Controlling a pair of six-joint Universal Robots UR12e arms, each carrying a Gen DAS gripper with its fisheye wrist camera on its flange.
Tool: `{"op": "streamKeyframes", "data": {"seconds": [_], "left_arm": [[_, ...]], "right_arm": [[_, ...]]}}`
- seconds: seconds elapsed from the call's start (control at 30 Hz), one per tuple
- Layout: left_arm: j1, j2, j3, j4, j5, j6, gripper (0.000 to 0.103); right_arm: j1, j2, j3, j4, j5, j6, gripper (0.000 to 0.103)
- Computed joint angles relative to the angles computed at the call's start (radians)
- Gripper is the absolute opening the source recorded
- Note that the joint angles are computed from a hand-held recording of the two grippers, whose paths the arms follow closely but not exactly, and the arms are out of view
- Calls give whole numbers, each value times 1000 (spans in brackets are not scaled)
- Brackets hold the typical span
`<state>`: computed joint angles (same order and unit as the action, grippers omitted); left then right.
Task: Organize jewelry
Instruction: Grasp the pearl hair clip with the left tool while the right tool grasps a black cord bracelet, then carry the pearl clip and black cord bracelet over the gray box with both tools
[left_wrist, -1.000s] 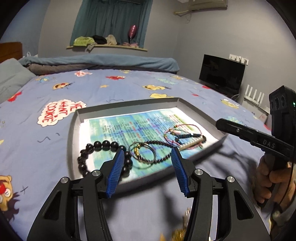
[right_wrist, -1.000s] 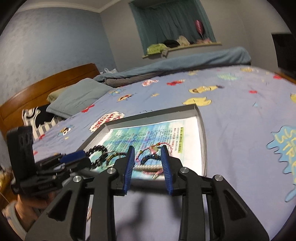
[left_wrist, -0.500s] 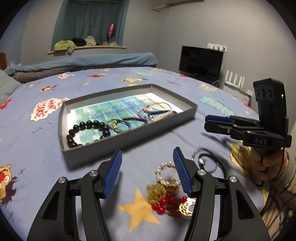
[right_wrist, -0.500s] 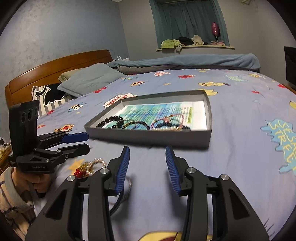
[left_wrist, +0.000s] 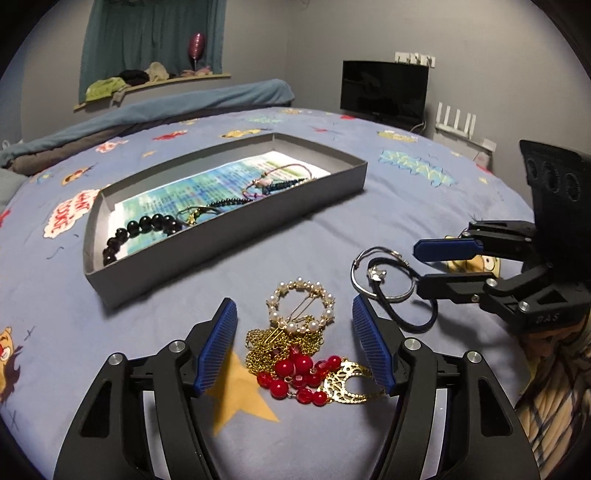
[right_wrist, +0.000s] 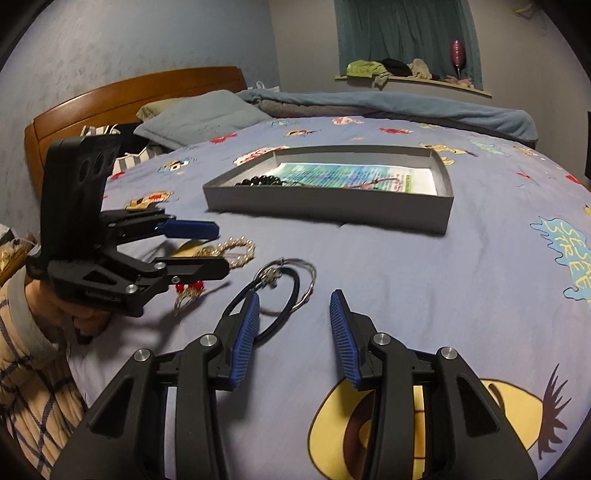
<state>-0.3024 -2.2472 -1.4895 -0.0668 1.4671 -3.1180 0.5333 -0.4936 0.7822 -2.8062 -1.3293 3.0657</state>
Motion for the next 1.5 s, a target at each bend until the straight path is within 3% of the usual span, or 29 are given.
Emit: {"op": "streamKeyframes", "data": {"seconds": [0.23,0.3,0.4,0.53,0.7,0.93,1.5], "left_arm": [[-1,-4,10,-26,12,-1,66],[-3,-6,16,-38,17,0,66],[-7,-15,38,-69,33,3,62],[-9,-20,53,-87,29,7,42],[-9,-15,40,-33,34,-4,42],[-5,-11,29,37,40,-42,42],[-5,-28,67,50,80,-104,42]], "right_arm": [[4,-10,17,24,-10,-22,37],[6,-14,25,37,-13,-34,21],[5,-14,23,57,-1,-35,5],[5,-20,37,33,0,-31,3],[-3,-30,62,-70,-14,9,3],[-19,-31,57,-143,2,78,3],[-30,41,-92,-105,-1,169,3]]}}
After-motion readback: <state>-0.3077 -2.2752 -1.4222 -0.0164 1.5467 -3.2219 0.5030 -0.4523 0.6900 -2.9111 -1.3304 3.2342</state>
